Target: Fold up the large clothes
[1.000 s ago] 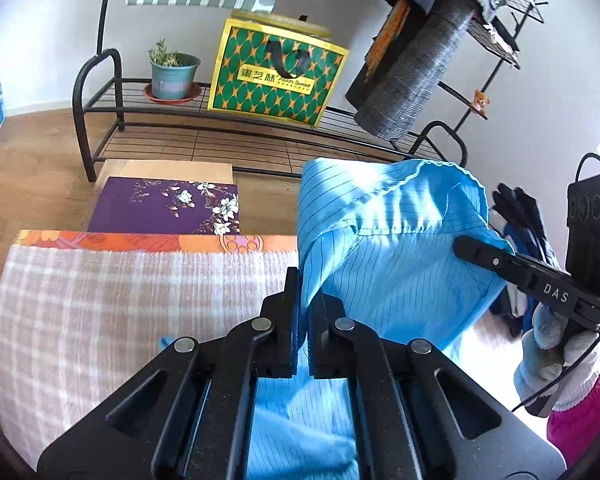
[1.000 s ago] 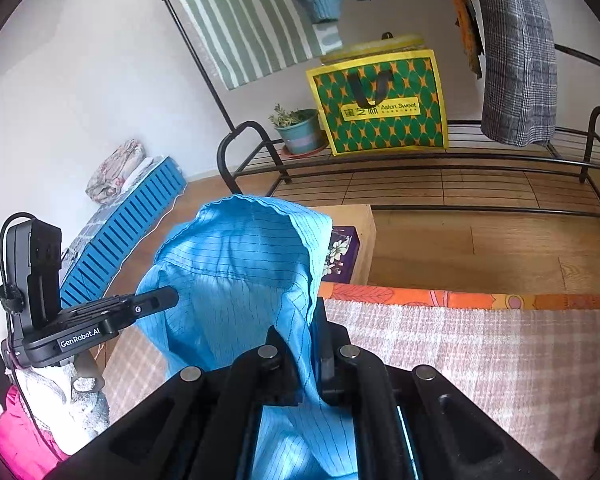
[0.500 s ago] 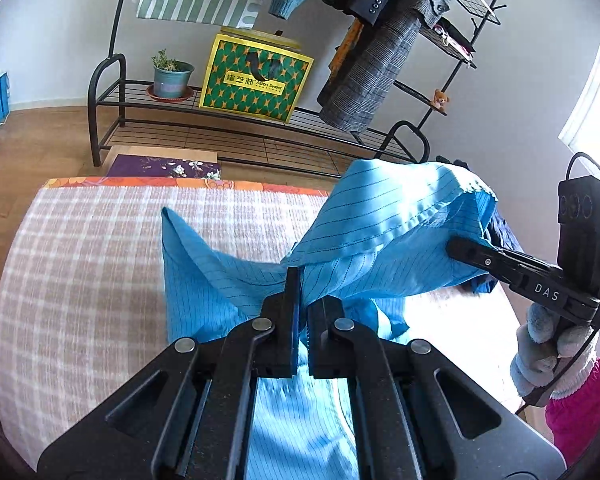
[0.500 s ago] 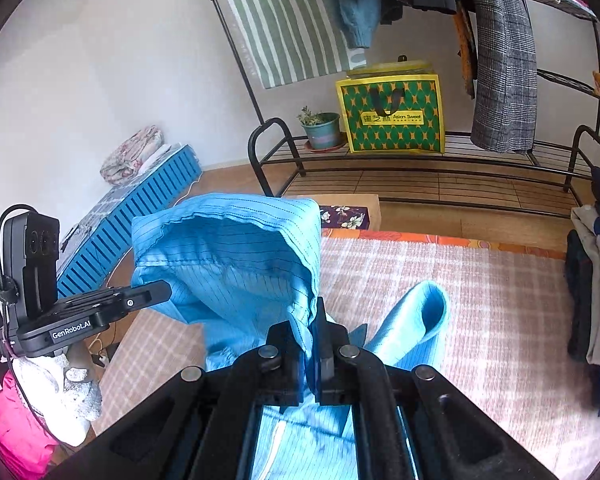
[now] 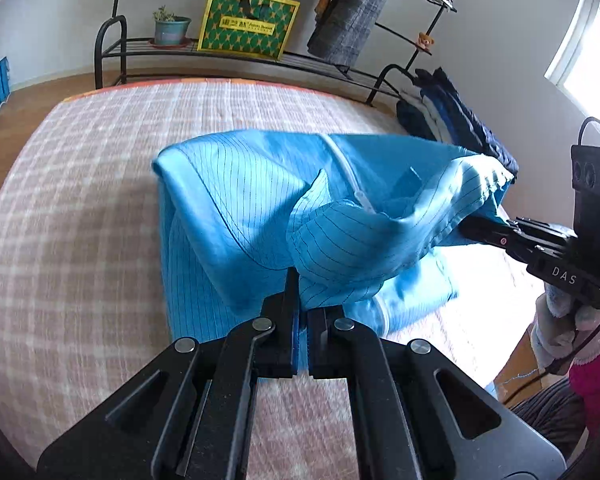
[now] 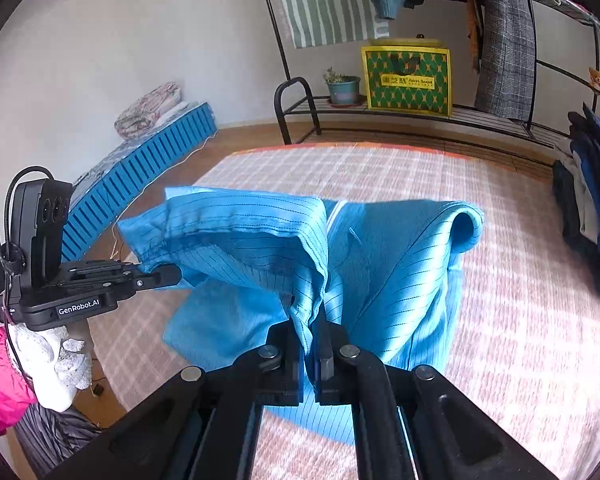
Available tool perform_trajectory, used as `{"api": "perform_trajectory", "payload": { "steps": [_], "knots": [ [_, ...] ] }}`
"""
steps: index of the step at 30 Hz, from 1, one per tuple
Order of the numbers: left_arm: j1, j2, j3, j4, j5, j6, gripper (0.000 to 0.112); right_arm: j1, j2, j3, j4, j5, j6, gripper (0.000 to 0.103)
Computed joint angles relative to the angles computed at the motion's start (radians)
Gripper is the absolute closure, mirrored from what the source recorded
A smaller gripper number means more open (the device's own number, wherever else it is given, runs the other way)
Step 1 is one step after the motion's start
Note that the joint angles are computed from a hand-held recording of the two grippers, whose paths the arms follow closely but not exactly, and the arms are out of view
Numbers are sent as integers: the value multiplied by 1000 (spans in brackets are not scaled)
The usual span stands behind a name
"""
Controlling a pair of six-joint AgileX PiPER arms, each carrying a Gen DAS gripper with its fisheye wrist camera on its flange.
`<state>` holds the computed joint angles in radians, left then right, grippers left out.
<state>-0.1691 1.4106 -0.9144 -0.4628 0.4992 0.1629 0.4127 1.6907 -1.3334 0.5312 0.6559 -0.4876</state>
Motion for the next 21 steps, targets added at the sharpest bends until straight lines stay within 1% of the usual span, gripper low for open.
{"api": "perform_trajectory", "payload": {
  "steps": [2,4,5,6,7,8,9,10,11,13,14,15,16,17,18,20,21],
  "knots": [
    [-27,-13,51,14,-16,-3,112,21,-20,49,-58,-22,19,103],
    [-47,-21,84,35,-12,-10,112,33,-36,88,-86,-32,23,103],
    [-56,-35,102,48,-12,-17,112,35,-41,105,-95,-28,21,102],
    [-60,-51,119,49,-8,-10,112,38,-48,126,-116,-35,36,98],
    [-60,-68,131,55,8,-8,109,35,-54,144,-125,-40,46,94],
    [-54,-90,144,44,32,11,102,24,-59,158,-117,-23,35,86],
    [-35,-115,154,14,61,49,98,8,-64,166,-93,10,6,77],
    [-10,-152,173,-31,86,101,89,-10,-79,185,-59,35,-39,77],
    [20,-195,193,-67,113,146,82,-28,-101,210,-24,56,-88,76],
    [111,-259,209,-152,181,239,77,-67,-160,262,53,89,-186,75],
    [180,-276,212,-216,222,299,72,-104,-184,281,124,124,-262,71],
    [264,-275,203,-285,268,362,68,-137,-206,302,195,149,-325,64],
    [335,-253,185,-343,302,401,61,-172,-221,315,259,169,-376,59],
    [391,-219,161,-381,325,413,61,-209,-230,319,315,182,-414,48],
    [440,-175,135,-417,345,416,61,-239,-234,321,370,192,-444,41],
    [526,-73,83,-507,400,431,61,-289,-222,303,435,184,-450,37],
    [558,-23,61,-553,426,444,61,-302,-203,281,449,167,-421,33]
  ]
}}
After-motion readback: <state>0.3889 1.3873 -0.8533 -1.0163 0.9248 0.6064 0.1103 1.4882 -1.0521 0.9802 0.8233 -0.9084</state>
